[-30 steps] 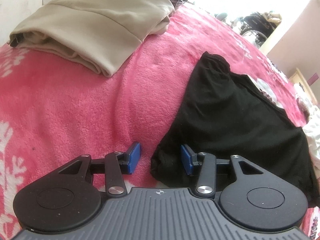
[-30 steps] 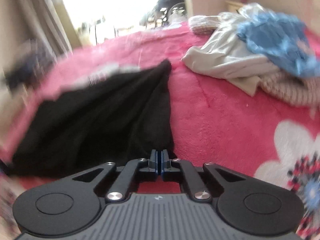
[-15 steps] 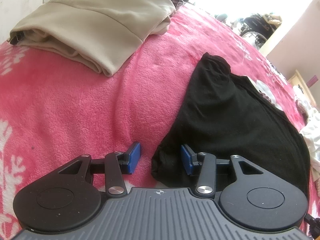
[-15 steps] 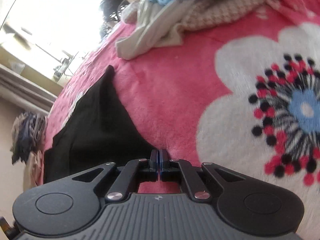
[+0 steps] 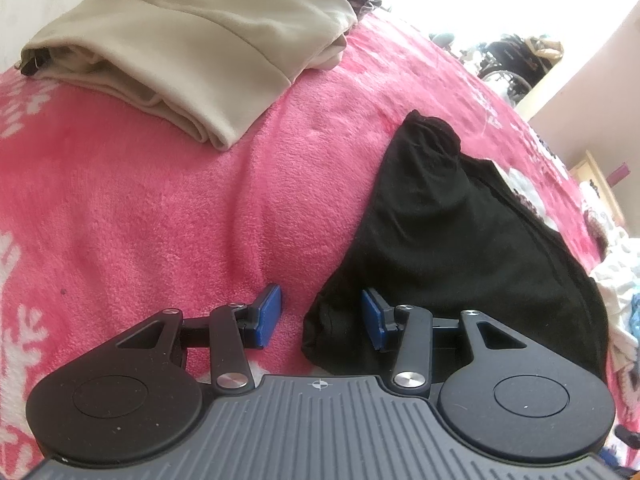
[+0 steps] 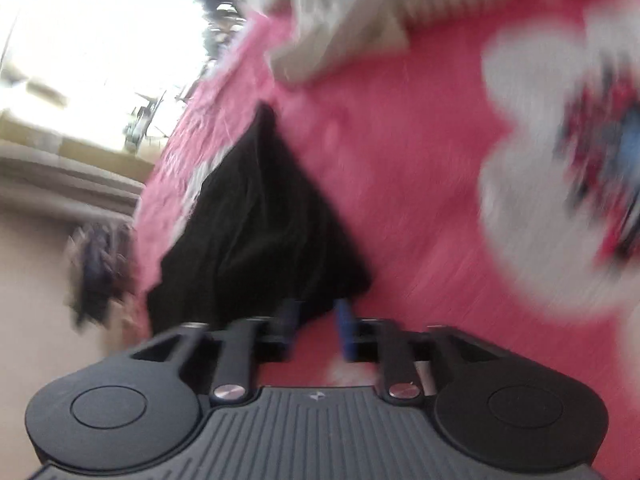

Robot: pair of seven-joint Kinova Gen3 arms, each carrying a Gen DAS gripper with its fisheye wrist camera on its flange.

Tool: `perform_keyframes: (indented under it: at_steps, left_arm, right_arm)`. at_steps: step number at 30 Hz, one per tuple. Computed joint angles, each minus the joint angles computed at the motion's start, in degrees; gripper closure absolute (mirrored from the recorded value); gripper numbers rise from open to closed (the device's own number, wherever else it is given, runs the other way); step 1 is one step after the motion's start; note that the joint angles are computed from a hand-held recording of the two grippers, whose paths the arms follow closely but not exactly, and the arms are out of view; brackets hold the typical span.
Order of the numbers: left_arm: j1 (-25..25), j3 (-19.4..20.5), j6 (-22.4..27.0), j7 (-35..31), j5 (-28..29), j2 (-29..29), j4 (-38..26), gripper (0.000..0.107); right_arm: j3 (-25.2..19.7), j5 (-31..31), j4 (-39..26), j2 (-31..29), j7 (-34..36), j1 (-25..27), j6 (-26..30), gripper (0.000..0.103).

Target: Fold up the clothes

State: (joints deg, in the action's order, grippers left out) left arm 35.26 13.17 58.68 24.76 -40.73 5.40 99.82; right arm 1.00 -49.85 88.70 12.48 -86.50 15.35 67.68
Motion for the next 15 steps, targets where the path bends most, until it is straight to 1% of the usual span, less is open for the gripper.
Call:
perform_keyframes:
  at_steps: [2, 3, 4, 5, 6, 7, 8, 10, 11, 13, 15]
  left_arm:
    - [-0.1, 0.0, -0.5, 0.4, 0.0, -0.4, 0.5, 0.064]
    - [-0.2, 0.0, -0.8, 0.7, 0.0, -0.6, 0.7, 0.064]
    - [-0.3, 0.0, -1.0, 0.9, -0.1, -0.7, 0.9, 0.064]
    - [-0.4, 0.1, -1.2, 1.2, -0.1, -0.8, 1.1, 0.064]
    - [-0.4, 0.2, -1.4, 1.4, -0.2, -1.0, 1.3, 0.064]
    - [-0.5, 0.2, -1.6, 1.7, -0.3, -1.1, 1.5, 0.064]
    - [-0.7, 0.3, -1.9, 2.0, -0.3, -1.3, 1.8, 0.064]
    - [-0.9, 0.4, -2.6, 2.8, -0.5, -1.6, 2.4, 0.064]
    - [-1.1, 0.5, -2.9, 3.0, -0.5, -1.8, 2.6, 0.064]
    - [-1.6, 0.6, -3.2, 2.5, 0.0, -2.1, 2.7, 0.064]
    - [-2.5, 0.6, -4.0, 0.4, 2.4, -3.4, 2.6, 0.064]
  right_arm:
    - [0.0, -4.6, 2.9, 1.5, -3.7, 0.4, -1.6, 0.06]
    - [-0.2, -6.8, 4.5, 2.1, -4.4, 0.7, -3.2, 0.059]
    - [-1.4, -8.8, 6.0, 2.7, -5.3, 1.7, -5.1, 0.062]
    - [-1.5, -9.9, 6.8, 3.0, -5.7, 1.7, -6.7, 0.075]
    - [-0.6, -10.0, 7.1, 2.8, -5.1, 0.6, -8.5, 0.086]
    - [-0.2, -9.5, 7.1, 2.2, -4.8, 0.0, -10.4, 0.093]
    - [-0.6, -9.9, 7.5, 1.7, -4.3, 0.5, -12.2, 0.096]
    - [-0.6, -11.1, 8.5, 0.6, -3.0, 0.8, -15.5, 0.096]
    - [-0.5, -10.9, 8.6, 0.5, -3.1, 0.8, -16.1, 0.096]
    - [-0.2, -9.4, 8.1, 1.2, -4.5, 0.1, -15.2, 0.096]
    - [-1.0, -10.9, 9.8, 1.1, -4.9, 0.8, -15.5, 0.096]
